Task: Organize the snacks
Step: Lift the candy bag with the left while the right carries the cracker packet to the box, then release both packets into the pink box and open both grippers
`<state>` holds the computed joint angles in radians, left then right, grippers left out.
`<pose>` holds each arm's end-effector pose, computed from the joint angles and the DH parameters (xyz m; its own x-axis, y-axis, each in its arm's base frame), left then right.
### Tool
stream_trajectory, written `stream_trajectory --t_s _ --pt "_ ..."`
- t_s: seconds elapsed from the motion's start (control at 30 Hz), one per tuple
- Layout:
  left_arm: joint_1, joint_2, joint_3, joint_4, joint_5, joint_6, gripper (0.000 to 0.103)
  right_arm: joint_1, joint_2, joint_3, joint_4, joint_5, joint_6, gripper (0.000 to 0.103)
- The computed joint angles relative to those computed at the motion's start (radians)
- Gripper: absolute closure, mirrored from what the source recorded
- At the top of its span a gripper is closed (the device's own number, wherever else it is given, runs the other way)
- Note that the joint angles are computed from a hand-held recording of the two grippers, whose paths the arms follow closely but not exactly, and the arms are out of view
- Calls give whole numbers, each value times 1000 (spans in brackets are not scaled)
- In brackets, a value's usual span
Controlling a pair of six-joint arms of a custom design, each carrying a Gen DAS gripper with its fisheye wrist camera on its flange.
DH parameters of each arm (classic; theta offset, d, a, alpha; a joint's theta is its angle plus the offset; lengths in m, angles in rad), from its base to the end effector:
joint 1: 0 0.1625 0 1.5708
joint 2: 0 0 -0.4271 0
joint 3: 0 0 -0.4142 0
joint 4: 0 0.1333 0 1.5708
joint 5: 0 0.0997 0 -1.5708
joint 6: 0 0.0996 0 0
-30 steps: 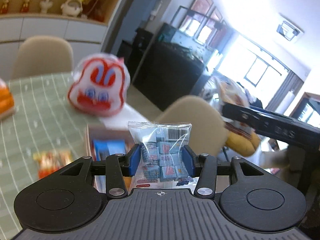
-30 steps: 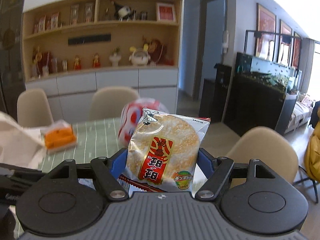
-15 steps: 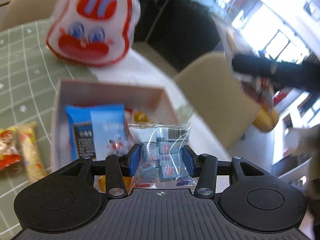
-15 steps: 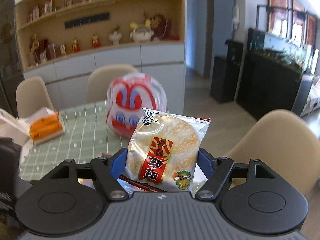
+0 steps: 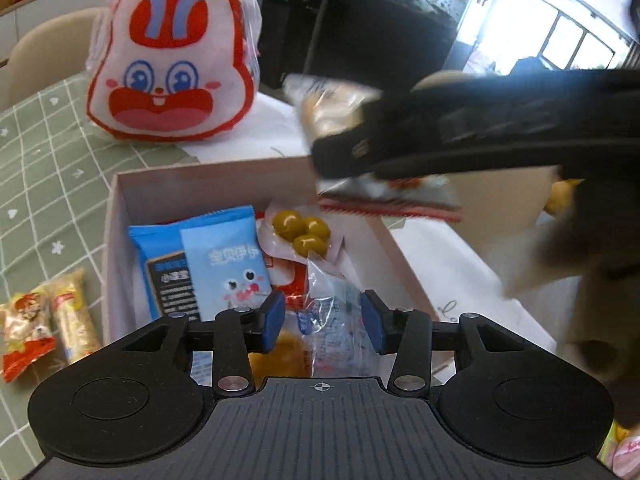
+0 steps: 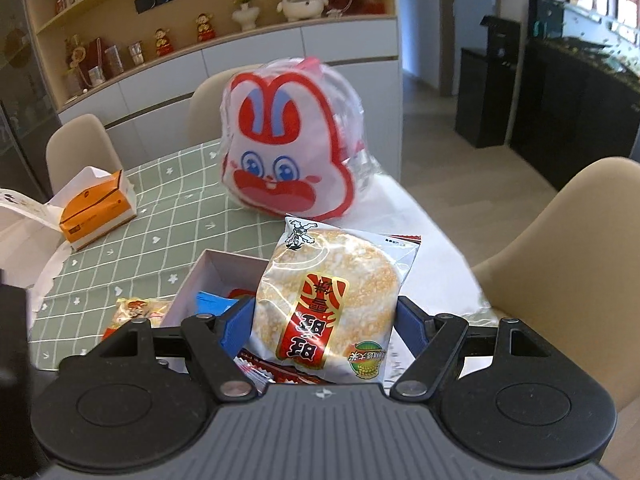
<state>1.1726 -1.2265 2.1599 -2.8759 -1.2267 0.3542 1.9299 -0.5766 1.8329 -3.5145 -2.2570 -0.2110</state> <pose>-0.0469 -0.5418 0.1805 -0.7331 0.5343 -0.4208 0.6563 0.7181 -0.2316 0.2808 -0.5484 0.0052 -0.7895 -0.0494 0.6117 -0.4469 0.7294 -0.5179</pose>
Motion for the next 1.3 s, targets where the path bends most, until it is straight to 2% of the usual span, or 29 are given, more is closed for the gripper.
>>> stream_trajectory --t_s 0.17,0.27,0.37,0.47,0.63,0.87,0.93,1.03,1.1,1.2,1.3 --pt "27 -115 45 10 -45 -50 55 -36 12 -43 146 83 113 28" --pt "60 -177 65 2 -56 -103 55 -47 53 -84 211 72 143 28" --pt "95 -220 70 -26 -45 -135 55 -47 104 -121 233 20 132 27" --pt "133 -238 56 -42 -11 -150 55 -41 134 -121 164 10 87 26" --pt "205 -255 24 -25 15 -175 56 -13 110 -101 140 13 84 26" --pt "288 -308 3 49 18 -168 56 89 150 -187 131 -137 15 22" --pt "299 -331 8 71 9 -157 56 107 168 -213 126 -131 19 22" --pt "315 -369 22 106 -20 -138 56 117 188 -266 254 -27 85 22" --pt "321 -394 35 128 -28 -122 56 126 231 -327 321 16 91 22" --pt "329 -424 53 160 -19 -107 56 143 345 -483 438 13 90 22" --pt "342 -461 67 187 4 -97 56 146 444 -633 554 -4 105 28"
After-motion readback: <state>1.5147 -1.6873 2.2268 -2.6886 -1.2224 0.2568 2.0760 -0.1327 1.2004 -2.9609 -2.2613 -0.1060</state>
